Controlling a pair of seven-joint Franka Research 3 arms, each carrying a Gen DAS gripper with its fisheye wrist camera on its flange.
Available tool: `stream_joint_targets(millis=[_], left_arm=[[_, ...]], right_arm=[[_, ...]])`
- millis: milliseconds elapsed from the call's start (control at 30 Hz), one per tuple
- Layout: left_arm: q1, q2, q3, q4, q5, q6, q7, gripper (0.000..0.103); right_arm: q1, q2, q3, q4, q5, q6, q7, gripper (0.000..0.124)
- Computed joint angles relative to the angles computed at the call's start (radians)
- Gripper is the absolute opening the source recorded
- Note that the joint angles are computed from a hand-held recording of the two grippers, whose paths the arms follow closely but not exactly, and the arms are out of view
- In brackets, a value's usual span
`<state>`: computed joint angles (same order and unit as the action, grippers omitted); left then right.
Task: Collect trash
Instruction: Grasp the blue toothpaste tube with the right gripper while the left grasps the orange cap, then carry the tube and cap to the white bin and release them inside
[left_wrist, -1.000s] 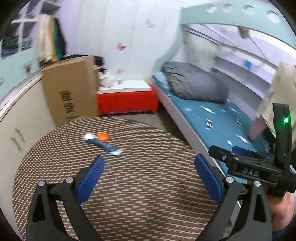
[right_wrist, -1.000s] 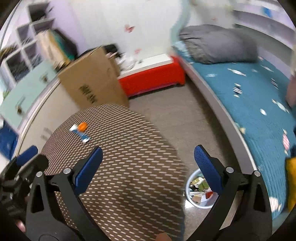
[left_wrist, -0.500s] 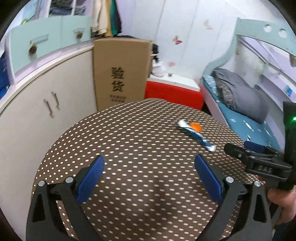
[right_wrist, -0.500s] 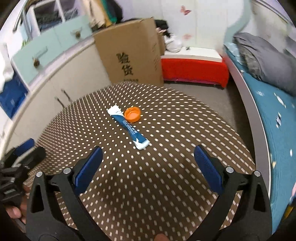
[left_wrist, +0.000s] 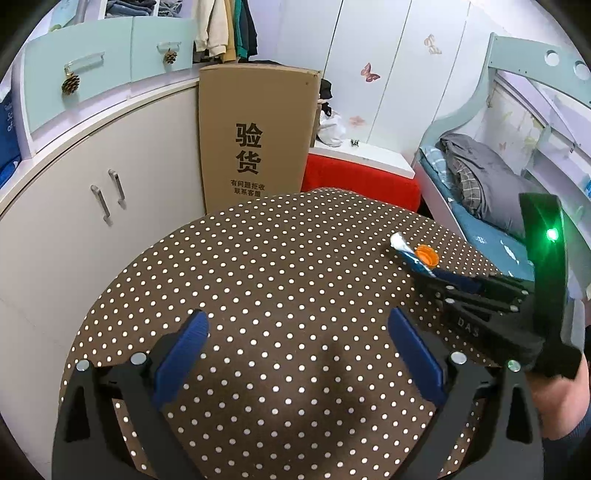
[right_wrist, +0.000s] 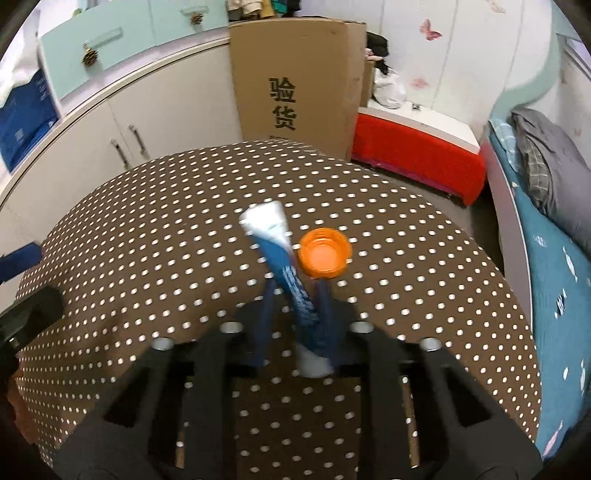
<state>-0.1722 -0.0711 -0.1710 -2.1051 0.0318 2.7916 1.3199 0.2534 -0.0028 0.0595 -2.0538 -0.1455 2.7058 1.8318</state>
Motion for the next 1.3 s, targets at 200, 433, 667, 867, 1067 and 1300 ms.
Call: stream_joint_targets(millis=[200,433,667,867,1067,1300], left_arm=[[-0.013,0.046,-0.012,0.050,-0.029,0.001,0.048,0.096],[-0.035,0.157,-0.055,0.168,-0.006,-0.021,0.107,0.096],[-0.083,0.339,-0.073,0.392,0.115,-0.106,0.129,0.096],[-0.093,0.451,-0.097,0.531,0.116,-0.181,0.202,0.046],[-0.052,0.376,-0.137,0.435,-0.002,-0.134,0.259,0.028],[-0.042,0.188,-0.178,0.255,-0.226,-0.054,0.394,0.028]], right_arm=[[0.008,-0.086,0.005,-0.114,0.124,0.050,-0.046,0.012],[-0.029,-0.243,0.006,-0.286,0.257,0.124,-0.053,0.012],[-0.093,-0.333,-0.004,-0.357,0.317,0.169,-0.056,0.012],[-0.123,-0.387,-0.023,-0.406,0.363,0.188,-0.087,0.012],[-0.171,-0.474,-0.007,-0.465,0.375,0.198,-0.070,0.012],[-0.256,-0.664,0.030,-0.548,0.347,0.177,-0.028,0.012]])
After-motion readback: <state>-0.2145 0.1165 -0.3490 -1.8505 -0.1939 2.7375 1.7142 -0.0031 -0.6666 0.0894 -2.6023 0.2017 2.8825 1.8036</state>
